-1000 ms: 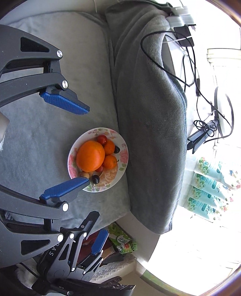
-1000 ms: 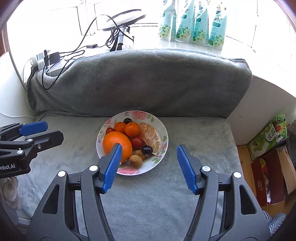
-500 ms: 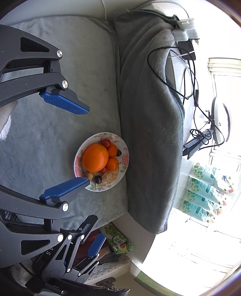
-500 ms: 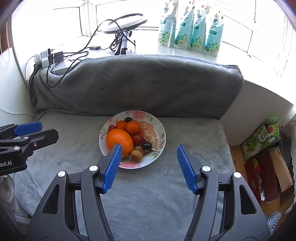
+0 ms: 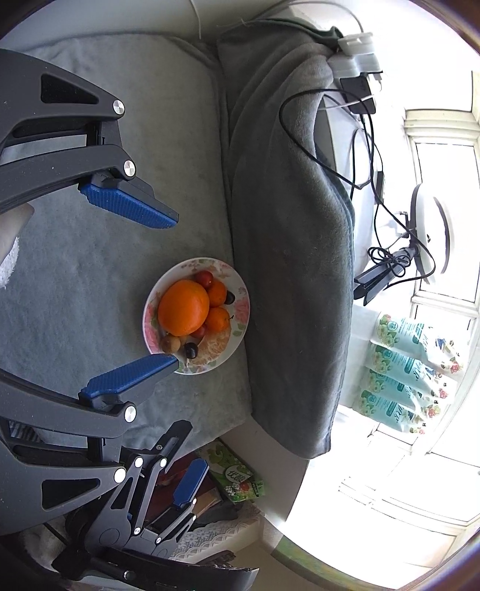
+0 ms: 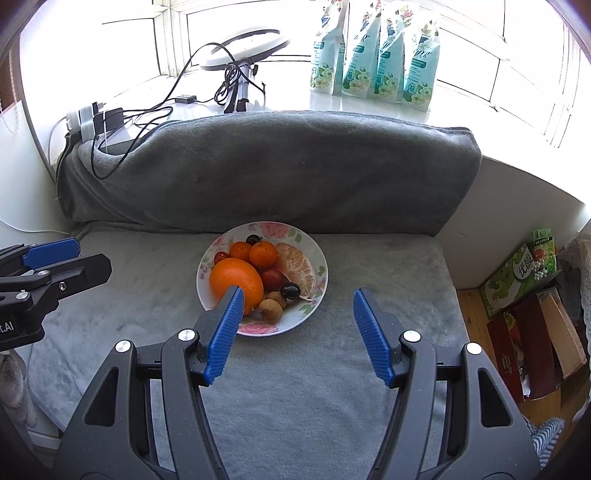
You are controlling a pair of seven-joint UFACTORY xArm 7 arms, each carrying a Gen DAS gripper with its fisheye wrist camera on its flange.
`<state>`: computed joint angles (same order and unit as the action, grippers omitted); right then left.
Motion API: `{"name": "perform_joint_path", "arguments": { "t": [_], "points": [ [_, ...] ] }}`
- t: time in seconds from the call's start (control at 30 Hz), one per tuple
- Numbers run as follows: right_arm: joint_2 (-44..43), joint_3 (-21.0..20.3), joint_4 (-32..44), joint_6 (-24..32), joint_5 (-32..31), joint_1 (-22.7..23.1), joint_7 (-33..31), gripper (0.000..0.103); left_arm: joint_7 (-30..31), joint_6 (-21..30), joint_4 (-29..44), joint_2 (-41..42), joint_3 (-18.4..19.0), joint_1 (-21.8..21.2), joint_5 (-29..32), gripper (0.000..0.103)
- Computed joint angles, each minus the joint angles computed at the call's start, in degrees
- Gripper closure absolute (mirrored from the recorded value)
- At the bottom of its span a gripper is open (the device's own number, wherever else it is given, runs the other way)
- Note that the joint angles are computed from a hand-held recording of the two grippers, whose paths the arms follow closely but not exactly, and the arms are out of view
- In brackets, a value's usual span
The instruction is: Organize fruits
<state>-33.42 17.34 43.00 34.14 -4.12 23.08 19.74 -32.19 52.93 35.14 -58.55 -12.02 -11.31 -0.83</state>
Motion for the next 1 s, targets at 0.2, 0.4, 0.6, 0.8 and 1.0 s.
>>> {"name": "perform_joint_path", "arguments": {
  "t": [0.2, 0.4, 0.6, 0.8, 1.0],
  "points": [
    [0.1, 0.0, -0.1, -0.1, -0.1, 0.0, 0.0, 0.039, 0.0, -0.1, 0.1, 0.4, 0.0, 0.0, 0.1, 0.033],
    [0.2, -0.1, 0.0, -0.2, -0.1, 0.0, 0.0, 0.039, 0.0, -0.1, 0.1, 0.4, 0.0, 0.0, 0.2, 0.033],
    [0.2, -0.2, 0.1, -0.1, 0.0, 0.1, -0.2, 0.039, 0.0, -0.2, 0.4, 0.7, -0.2, -0.1, 0.3, 0.033],
    [0.5, -0.3, 0.0, -0.4, -0.1, -0.1, -0.2, 0.039, 0.1, -0.3, 0.6, 1.1, -0.3, -0.3, 0.4, 0.033],
    [0.4, -0.3, -0.1, -0.4, 0.0, -0.1, -0.3, 0.039, -0.2, -0.1, 0.7, 0.9, -0.4, -0.2, 0.5, 0.033]
  ]
}}
